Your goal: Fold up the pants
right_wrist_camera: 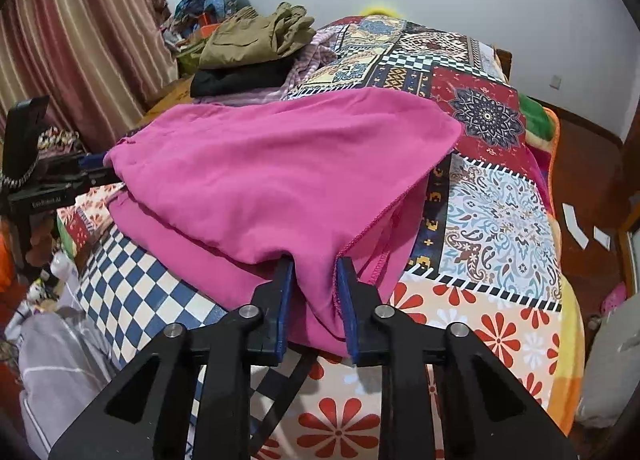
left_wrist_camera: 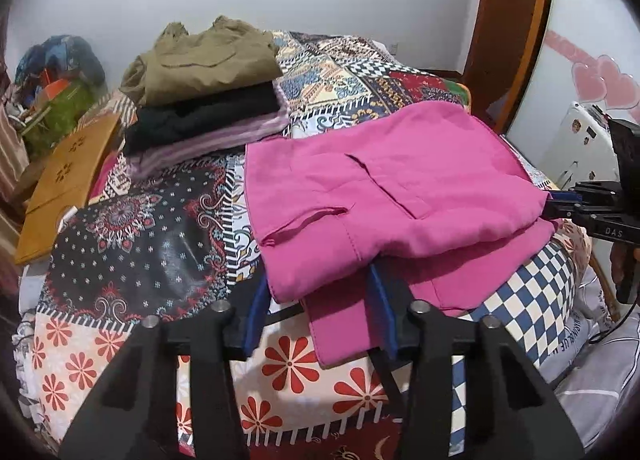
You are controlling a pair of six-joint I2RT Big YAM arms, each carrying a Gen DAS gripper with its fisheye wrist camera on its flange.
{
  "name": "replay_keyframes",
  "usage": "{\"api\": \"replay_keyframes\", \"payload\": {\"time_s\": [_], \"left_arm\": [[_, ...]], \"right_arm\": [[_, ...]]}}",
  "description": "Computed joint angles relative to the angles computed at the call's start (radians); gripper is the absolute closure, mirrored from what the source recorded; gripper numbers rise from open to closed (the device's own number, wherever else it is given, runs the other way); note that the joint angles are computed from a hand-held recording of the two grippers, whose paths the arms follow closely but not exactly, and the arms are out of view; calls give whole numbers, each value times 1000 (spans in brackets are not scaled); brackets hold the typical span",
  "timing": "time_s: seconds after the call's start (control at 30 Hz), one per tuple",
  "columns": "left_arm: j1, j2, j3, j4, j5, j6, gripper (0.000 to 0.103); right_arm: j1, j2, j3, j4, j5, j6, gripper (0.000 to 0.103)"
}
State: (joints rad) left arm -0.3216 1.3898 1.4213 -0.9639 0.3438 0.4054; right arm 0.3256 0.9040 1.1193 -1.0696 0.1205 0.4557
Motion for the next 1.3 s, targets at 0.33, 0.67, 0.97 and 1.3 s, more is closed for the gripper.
{"api": "replay_keyframes", "payload": {"time_s": [0.33,0.67,0.97,1.3], "left_arm": [[5,-21,29,-43,60,-24,80],[27,-51,-3,-106,80,7,92],[43,-52,-42,-166,50,91,80],[113,39,110,-85,-72,21,48]], "right_arm": [[41,-45,26,1,94,16,93],[48,-94,2,-33,57,70,94],[56,-62,53,-133,37,54,94],[-57,15,178,-133,-24,-47,60]]}}
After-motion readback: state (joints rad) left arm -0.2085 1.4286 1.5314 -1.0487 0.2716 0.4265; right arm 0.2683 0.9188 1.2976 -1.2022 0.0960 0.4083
